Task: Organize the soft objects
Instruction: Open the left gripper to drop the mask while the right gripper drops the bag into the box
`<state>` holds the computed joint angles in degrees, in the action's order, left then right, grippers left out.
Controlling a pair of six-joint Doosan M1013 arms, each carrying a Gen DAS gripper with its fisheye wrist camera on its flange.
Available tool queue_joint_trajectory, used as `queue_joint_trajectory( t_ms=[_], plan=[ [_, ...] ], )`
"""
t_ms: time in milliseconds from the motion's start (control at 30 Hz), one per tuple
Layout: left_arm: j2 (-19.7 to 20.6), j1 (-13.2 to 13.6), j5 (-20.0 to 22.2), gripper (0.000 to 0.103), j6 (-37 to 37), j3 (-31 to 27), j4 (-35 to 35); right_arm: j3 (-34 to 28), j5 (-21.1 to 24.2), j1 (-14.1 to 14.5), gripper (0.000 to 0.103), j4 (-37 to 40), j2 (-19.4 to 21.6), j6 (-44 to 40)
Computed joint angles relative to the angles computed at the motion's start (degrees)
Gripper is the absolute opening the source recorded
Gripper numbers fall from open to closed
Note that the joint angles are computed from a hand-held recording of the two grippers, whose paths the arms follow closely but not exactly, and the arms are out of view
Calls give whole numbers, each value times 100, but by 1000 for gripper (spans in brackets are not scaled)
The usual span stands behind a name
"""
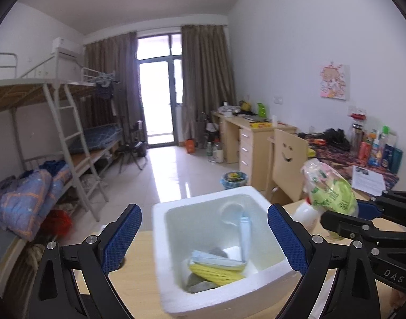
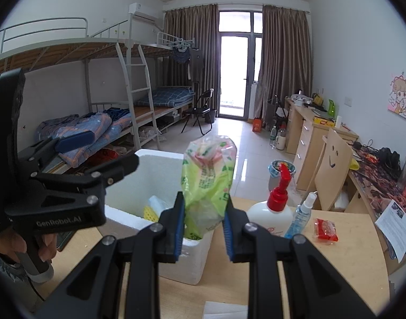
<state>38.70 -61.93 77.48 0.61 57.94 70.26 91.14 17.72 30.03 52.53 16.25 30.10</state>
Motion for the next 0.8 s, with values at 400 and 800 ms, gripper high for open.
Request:
queue_joint_trajectory(
  t_ms=[400, 800],
  plan=[
    [-137, -128, 662, 102, -381, 255, 176, -161, 243, 84, 29, 84, 118, -174],
    [-335, -265, 1190, 102, -685, 601, 259, -484, 665, 185, 29, -59, 359, 36]
  ],
)
